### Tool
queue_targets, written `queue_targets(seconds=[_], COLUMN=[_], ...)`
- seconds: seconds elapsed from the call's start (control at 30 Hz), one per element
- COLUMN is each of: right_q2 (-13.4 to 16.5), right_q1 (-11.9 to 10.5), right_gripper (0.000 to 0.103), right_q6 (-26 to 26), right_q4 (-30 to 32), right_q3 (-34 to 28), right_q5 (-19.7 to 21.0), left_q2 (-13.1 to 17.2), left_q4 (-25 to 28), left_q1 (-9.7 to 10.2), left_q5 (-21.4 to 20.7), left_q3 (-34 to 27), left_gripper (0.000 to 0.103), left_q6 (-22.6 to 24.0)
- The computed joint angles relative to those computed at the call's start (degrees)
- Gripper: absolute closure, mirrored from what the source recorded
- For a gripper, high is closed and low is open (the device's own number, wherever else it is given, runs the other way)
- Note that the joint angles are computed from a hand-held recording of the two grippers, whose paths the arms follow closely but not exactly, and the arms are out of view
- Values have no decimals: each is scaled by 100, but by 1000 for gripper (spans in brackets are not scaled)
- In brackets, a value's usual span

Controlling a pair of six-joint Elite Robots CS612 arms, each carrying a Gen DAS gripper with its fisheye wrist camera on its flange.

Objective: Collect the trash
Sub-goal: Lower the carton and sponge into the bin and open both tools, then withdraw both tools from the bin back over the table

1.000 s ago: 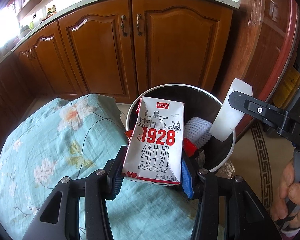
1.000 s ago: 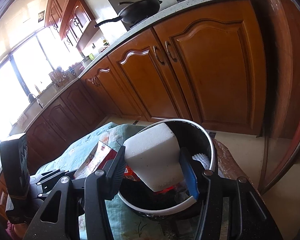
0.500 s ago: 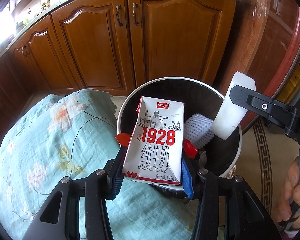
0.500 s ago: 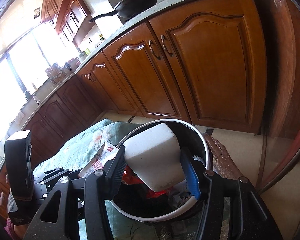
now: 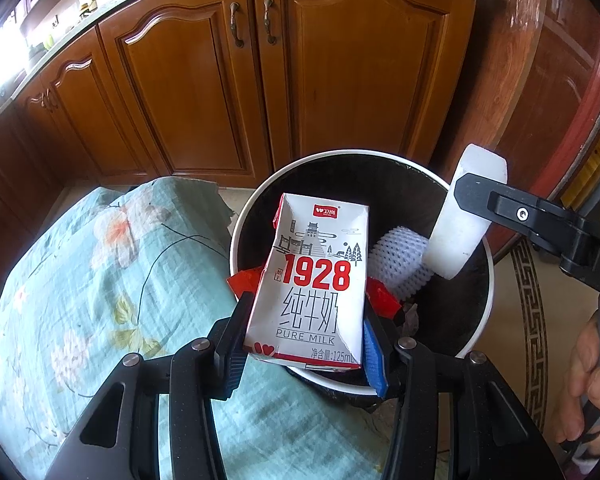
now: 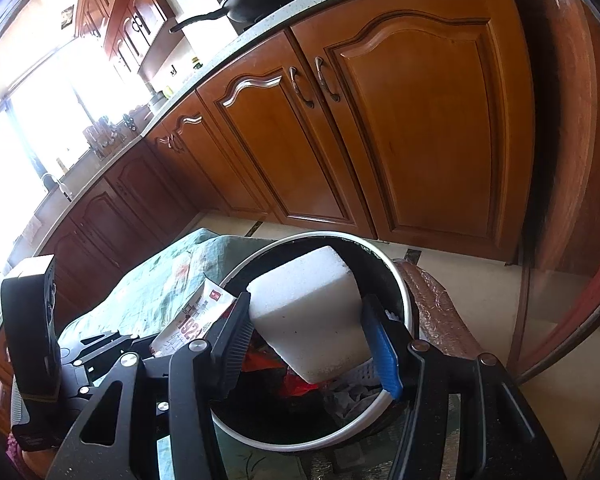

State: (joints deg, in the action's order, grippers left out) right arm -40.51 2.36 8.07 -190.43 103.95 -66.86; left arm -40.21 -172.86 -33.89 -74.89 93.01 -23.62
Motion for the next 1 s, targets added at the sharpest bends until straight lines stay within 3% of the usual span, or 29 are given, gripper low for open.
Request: queue_targets(seconds=[0.27,0.37,0.6,0.8,1.0], right_q2=[28,39,25,-39,-124], right_q1=[-18,-36,-58,-71,-1], right_gripper=[40,28,26,19,14], right_q6=[23,85,221,482,818], right_q4=[173,158,31,-344,-1017], right_q3=[-101,-131,-70,178,578], right_q5=[75,145,257,401,424], left_q2=[2,-20,-132,-287,-440], left_q4=[135,72,-272,-1176,-2211], left_q1=[11,3,-23,0,-93], left_q5=[19,72,178,71,241], left_q3=[-65,-33,262,879,1642], left_gripper=[54,45,33,30,28], left_q6=[-2,26,-22,-414,-880])
